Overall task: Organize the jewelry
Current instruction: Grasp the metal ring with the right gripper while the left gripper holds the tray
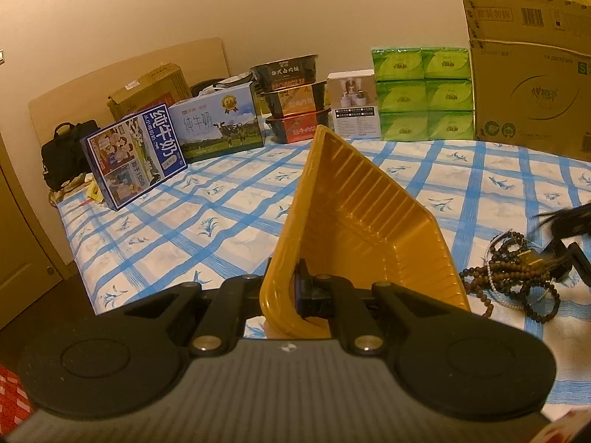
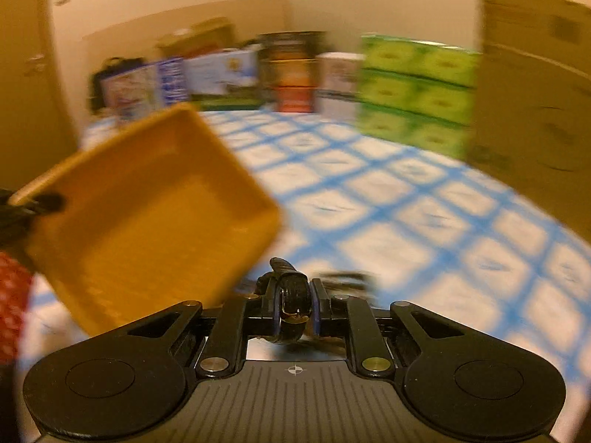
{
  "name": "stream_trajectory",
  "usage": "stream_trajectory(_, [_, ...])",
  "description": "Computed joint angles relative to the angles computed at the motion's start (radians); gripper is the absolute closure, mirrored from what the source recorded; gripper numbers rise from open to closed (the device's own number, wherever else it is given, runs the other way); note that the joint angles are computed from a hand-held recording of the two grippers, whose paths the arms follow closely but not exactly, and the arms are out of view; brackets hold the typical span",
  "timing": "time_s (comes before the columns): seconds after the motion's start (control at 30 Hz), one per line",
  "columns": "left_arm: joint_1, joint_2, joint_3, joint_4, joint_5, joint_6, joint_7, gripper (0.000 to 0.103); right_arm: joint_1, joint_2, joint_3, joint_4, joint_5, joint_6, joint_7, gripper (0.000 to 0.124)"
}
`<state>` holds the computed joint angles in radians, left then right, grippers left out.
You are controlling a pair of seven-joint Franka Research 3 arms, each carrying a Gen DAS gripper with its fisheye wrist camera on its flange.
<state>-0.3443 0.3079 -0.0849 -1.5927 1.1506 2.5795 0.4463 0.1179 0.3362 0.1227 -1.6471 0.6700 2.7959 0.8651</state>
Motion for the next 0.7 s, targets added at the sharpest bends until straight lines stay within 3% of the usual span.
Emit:
stream_trajectory(0.23, [0.007,-0.005,0.002,-0.013,-0.005,0.017,-0.027,0.096,0.055,0.144,0.04,0.183,-0.037,-0.146,0.021,0.108])
stream_trajectory(0.33, [0.01,-0.005,0.001,-0.016,-0.009,0.024,-0.032,0.096,0.028,0.19,0.076,0.238,0.02,-0.211,0.01,0.108])
stream_trajectory(0.37, [0.008,-0.005,0.003,-0.016,-0.004,0.021,-0.042,0.096,0.014,0.196,0.088,0.248,0.05,-0.228,0.001,0.104])
stream_trajectory(0.4, [0.008,-0.005,0.003,-0.017,-0.003,0.021,-0.044,0.096,0.008,0.194,0.091,0.245,0.074,-0.228,-0.001,0.091])
stream_trajectory(0.47, [0.008,-0.005,0.004,-0.017,-0.002,0.022,-0.056,0.096,0.007,0.168,0.086,0.209,0.105,-0.173,-0.014,0.069])
stream_trajectory(0.53, [0.012,-0.006,0.003,-0.018,-0.008,0.022,-0.058,0.096,-0.008,0.13,0.088,0.153,0.152,-0.109,-0.048,0.067])
stream_trajectory(0.7, [0.012,-0.007,0.003,-0.019,-0.006,0.023,-0.065,0.096,0.003,0.013,0.004,-0.057,0.123,0.066,0.014,0.067])
